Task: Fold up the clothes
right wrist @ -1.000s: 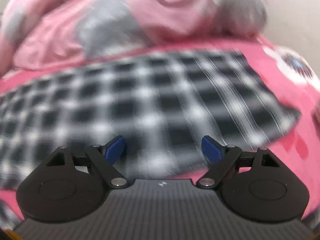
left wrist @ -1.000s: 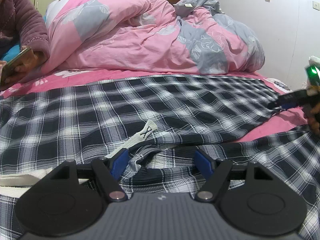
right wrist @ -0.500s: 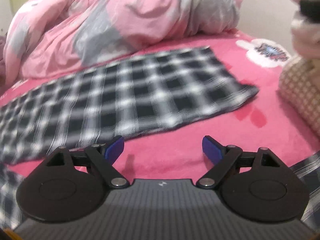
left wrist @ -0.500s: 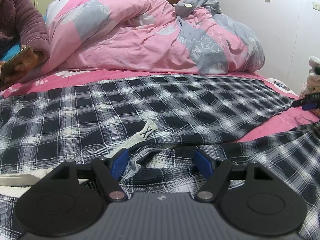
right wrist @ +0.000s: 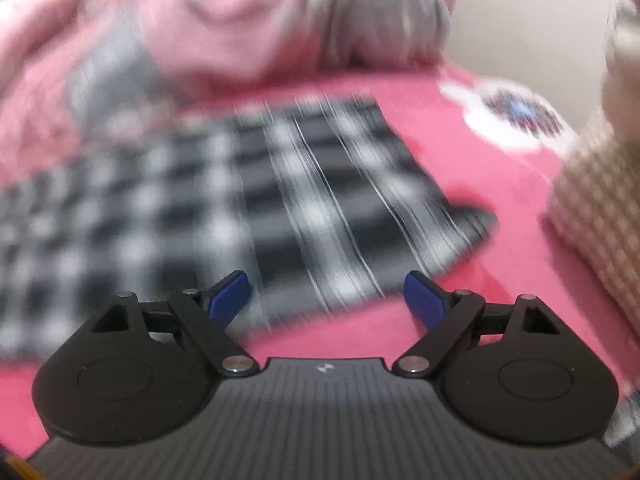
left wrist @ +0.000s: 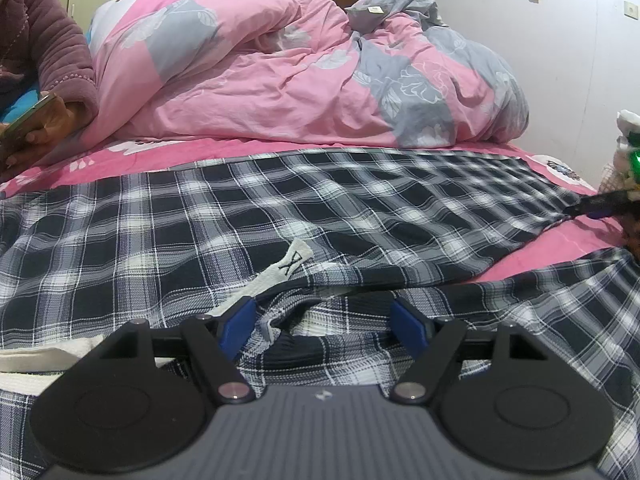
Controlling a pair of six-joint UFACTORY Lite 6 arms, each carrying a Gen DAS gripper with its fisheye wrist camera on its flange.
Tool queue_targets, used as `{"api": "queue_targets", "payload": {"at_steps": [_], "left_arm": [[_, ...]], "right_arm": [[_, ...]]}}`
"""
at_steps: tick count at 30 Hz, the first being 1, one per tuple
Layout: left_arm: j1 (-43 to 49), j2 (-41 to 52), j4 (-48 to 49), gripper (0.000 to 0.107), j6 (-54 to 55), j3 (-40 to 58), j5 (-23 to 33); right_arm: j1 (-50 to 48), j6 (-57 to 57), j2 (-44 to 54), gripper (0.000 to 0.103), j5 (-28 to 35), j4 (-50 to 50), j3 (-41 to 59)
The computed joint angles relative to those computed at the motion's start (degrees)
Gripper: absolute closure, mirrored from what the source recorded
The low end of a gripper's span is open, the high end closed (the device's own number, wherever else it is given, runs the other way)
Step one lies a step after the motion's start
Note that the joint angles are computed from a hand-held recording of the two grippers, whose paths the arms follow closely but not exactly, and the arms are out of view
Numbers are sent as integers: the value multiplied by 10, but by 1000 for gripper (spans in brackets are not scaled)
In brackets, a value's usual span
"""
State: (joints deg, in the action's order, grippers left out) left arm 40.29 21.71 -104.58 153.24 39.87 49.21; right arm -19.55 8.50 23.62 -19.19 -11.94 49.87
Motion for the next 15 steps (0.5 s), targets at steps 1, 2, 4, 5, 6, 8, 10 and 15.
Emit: {"api": "queue_targets", "payload": {"at_steps": [1, 2, 4, 5, 6, 8, 10, 15], "left_arm": [[0, 0, 0, 31, 0, 0, 0], [0, 0, 0, 31, 0, 0, 0], [0, 0, 1, 31, -1, 0, 1], [1, 0, 2, 31, -1, 0, 1], [1, 1, 2, 31, -1, 1, 1], [2, 1, 3, 30, -2, 1, 1], [2, 1, 4, 30, -2, 1, 2], [3, 1, 4, 29, -1, 1, 2]], "right_arm": [[-12, 3, -17, 17, -23, -15, -27], [-29, 31, -27, 17, -41, -47, -46], [-70, 142, -58, 17, -40, -162, -68], [-90, 198, -74, 17, -40, -220, -77], [-102, 238, -79, 17, -50, -254, -73], [-119, 287, -87, 17, -70, -285, -65], [-109, 287, -66, 18, -77, -264, -25], [-53, 223, 84, 21, -24, -158, 161]]}}
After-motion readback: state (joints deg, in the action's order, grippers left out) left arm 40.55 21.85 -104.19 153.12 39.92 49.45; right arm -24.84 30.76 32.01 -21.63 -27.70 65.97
